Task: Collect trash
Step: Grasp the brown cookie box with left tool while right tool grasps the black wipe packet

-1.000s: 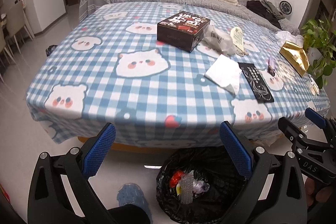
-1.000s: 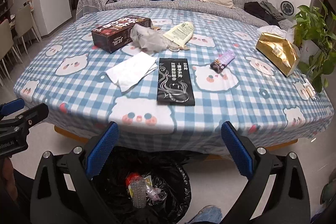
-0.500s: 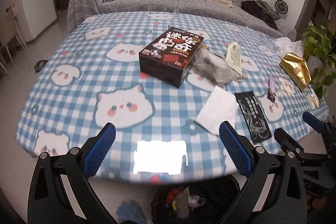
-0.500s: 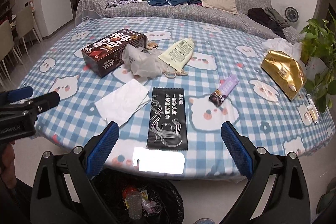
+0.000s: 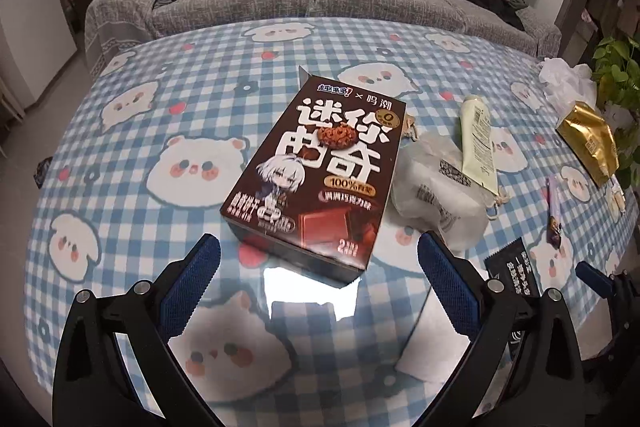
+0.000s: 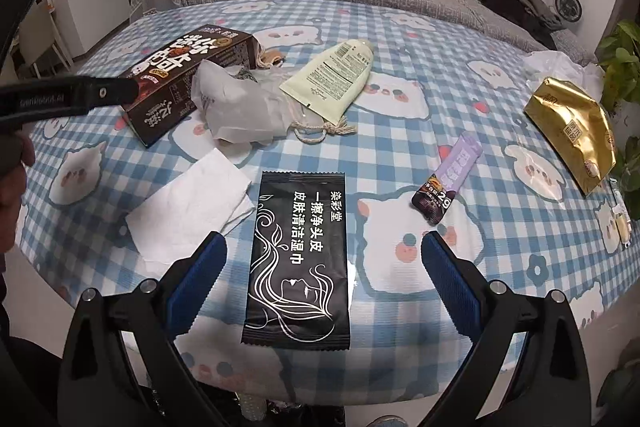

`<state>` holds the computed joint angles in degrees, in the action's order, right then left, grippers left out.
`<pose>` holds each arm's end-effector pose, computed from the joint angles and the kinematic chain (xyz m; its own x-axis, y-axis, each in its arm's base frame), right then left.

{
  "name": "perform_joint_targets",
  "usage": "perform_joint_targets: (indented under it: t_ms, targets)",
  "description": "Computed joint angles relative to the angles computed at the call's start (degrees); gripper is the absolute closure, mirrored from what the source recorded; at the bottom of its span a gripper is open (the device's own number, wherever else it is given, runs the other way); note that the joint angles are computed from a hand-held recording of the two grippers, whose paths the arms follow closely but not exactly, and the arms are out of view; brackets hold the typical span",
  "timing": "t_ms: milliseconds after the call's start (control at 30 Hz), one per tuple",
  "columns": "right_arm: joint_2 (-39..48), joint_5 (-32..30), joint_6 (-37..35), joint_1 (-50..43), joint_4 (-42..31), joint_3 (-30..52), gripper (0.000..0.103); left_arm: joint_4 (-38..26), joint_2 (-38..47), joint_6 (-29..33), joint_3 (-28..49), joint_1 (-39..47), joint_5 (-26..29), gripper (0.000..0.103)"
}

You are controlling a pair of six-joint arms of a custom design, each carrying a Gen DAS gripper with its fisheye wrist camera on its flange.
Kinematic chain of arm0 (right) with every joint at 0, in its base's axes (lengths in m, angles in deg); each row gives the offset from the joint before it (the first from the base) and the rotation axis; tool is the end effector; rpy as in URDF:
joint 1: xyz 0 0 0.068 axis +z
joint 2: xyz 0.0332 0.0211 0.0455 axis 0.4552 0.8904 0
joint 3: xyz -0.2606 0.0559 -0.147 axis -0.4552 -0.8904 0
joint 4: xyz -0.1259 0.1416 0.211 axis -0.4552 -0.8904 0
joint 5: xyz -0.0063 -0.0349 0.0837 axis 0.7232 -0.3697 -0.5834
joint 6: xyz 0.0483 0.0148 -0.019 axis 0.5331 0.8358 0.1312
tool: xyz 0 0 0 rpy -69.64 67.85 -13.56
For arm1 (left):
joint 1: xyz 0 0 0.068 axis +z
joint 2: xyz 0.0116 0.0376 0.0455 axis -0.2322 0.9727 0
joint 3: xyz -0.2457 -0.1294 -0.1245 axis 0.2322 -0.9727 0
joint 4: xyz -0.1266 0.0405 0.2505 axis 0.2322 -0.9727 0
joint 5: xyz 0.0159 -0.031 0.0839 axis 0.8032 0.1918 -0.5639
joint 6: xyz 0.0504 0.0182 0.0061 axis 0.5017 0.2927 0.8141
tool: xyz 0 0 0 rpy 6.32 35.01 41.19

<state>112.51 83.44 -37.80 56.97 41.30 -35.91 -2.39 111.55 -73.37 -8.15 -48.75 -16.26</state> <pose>0.2695 0.1528 0.2330 -0.6493 -0.4684 -0.5993 -0.5282 0.8446 -0.0878 0.2695 -0.1719 0.2870 -0.7660 -0.3088 -0.5638 -0.3385 0.9394 -0.0546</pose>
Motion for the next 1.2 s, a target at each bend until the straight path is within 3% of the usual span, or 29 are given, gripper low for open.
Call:
perform_joint_targets:
  t_ms: [233, 533, 733, 1200]
  targets:
    - [4.31, -0.38, -0.85, -0.86, 1.08, 1.14, 0.009, 2.32, 5.86, 9.46, 3.95, 5.3, 2.3, 0.006]
    - [7.11, -0.95, -1.36, -1.29, 1.04, 2.94, 0.01, 4.09, 9.23, 15.02, 6.06, 9.07, 5.13, 0.005]
    - [7.97, -2.36, -0.81, -2.11, 0.78, 3.66, 0.011, 6.22, 9.18, 14.33, 4.39, 10.54, 7.57, 0.005]
    - [7.61, -3.81, 0.45, -0.68, -0.18, 3.69, 0.025, 4.76, 6.94, 9.65, 2.16, 9.02, 4.2, 0.006]
